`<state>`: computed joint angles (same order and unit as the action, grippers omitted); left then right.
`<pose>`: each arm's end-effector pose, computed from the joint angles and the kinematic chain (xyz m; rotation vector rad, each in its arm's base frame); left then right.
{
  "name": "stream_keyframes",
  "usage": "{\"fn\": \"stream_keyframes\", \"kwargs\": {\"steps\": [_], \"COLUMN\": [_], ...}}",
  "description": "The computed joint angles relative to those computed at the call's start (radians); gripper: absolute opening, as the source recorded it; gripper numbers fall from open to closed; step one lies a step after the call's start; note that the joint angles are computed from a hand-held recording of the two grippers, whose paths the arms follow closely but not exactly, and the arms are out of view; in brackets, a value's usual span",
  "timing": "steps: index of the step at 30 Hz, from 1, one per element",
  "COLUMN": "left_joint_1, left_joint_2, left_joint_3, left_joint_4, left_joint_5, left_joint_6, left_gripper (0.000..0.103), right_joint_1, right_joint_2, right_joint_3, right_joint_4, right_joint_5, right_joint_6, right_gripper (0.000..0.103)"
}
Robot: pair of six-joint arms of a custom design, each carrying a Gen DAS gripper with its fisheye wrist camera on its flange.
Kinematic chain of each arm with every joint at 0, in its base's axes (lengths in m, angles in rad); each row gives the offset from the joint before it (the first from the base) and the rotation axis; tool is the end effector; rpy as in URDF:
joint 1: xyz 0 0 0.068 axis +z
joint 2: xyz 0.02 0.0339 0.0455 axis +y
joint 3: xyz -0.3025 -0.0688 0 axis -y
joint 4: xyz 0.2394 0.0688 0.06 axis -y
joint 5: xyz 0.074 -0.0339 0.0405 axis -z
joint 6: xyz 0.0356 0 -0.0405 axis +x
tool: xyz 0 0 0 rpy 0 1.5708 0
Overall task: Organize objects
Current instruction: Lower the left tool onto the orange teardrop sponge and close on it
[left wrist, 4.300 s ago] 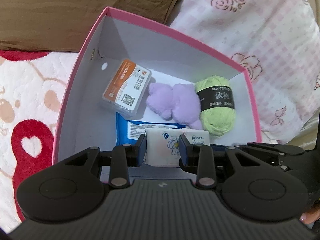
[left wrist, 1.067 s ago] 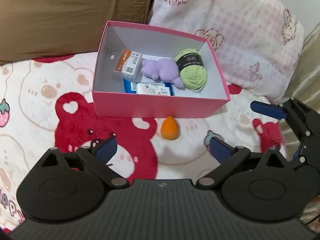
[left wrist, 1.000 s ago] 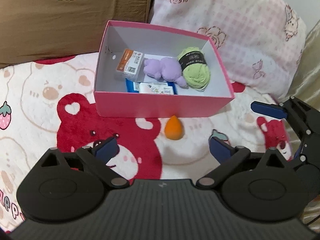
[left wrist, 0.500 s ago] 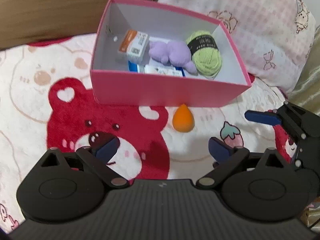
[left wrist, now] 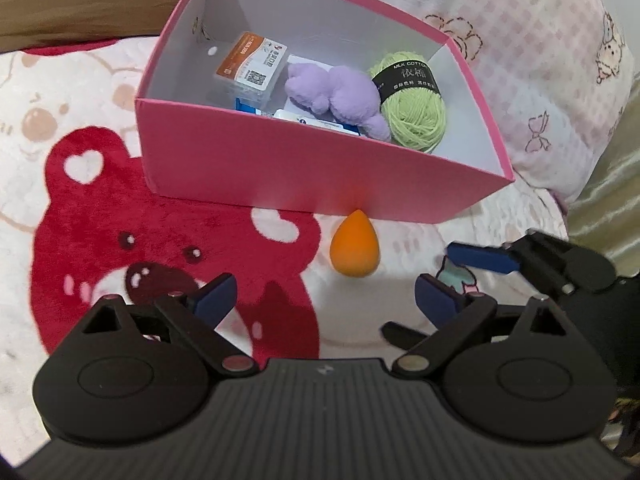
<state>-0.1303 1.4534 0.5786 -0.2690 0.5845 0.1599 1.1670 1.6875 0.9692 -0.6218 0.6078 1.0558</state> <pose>0.2226 -0.0490 0.1743 0.5450 2.5542 -0.7757 0.1360 0.2666 0.2011 -0.0482 2.4984 -0.0879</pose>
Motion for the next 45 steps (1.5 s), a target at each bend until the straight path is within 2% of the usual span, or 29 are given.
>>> {"fn": "stream_keyframes", "kwargs": {"steps": [8,12,15,17,19,21,24,26,28,31,34,45], "left_joint_1": [-0.039,-0.062,-0.068,-0.077,-0.081,-0.082,-0.075,-0.083,-0.094,-0.097,-0.095,-0.082], "left_joint_2": [0.105,0.155,0.192,0.211,0.228,0.242,0.253,0.249,0.241,0.237,0.235,0.295], "left_joint_3": [-0.041,-0.063,-0.074,-0.073,-0.074,-0.077,-0.075,-0.062,-0.056,-0.057,-0.058,-0.022], "left_joint_4": [0.161,0.275,0.346,0.367,0.383,0.397,0.403,0.368,0.341,0.326,0.324,0.305], "left_joint_5": [0.026,0.029,0.046,0.036,0.028,0.027,0.06,0.06,0.049,0.067,0.083,0.095], "left_joint_6": [-0.053,-0.077,-0.092,-0.095,-0.089,-0.086,-0.067,-0.04,-0.013,-0.006,-0.002,-0.017], "left_gripper": [0.09,0.082,0.08,0.074,0.063,0.058,0.051,0.046,0.038,0.033,0.031,0.031], "right_joint_1": [-0.04,-0.053,-0.062,-0.066,-0.068,-0.069,-0.066,-0.066,-0.067,-0.067,-0.066,-0.059], "right_joint_2": [0.047,0.099,0.125,0.137,0.149,0.156,0.16,0.164,0.168,0.17,0.177,0.192], "right_joint_3": [-0.068,-0.072,-0.084,-0.093,-0.093,-0.092,-0.092,-0.088,-0.087,-0.086,-0.069,-0.031], "right_joint_4": [0.184,0.219,0.252,0.275,0.281,0.283,0.287,0.286,0.29,0.3,0.283,0.243], "right_joint_5": [-0.019,0.005,0.019,0.023,0.028,0.032,0.046,0.051,0.056,0.054,0.053,0.072], "right_joint_6": [-0.078,-0.076,-0.073,-0.07,-0.063,-0.053,-0.043,-0.041,-0.039,-0.036,-0.039,-0.052], "right_gripper": [0.077,0.077,0.075,0.072,0.07,0.07,0.07,0.069,0.062,0.052,0.048,0.045]}}
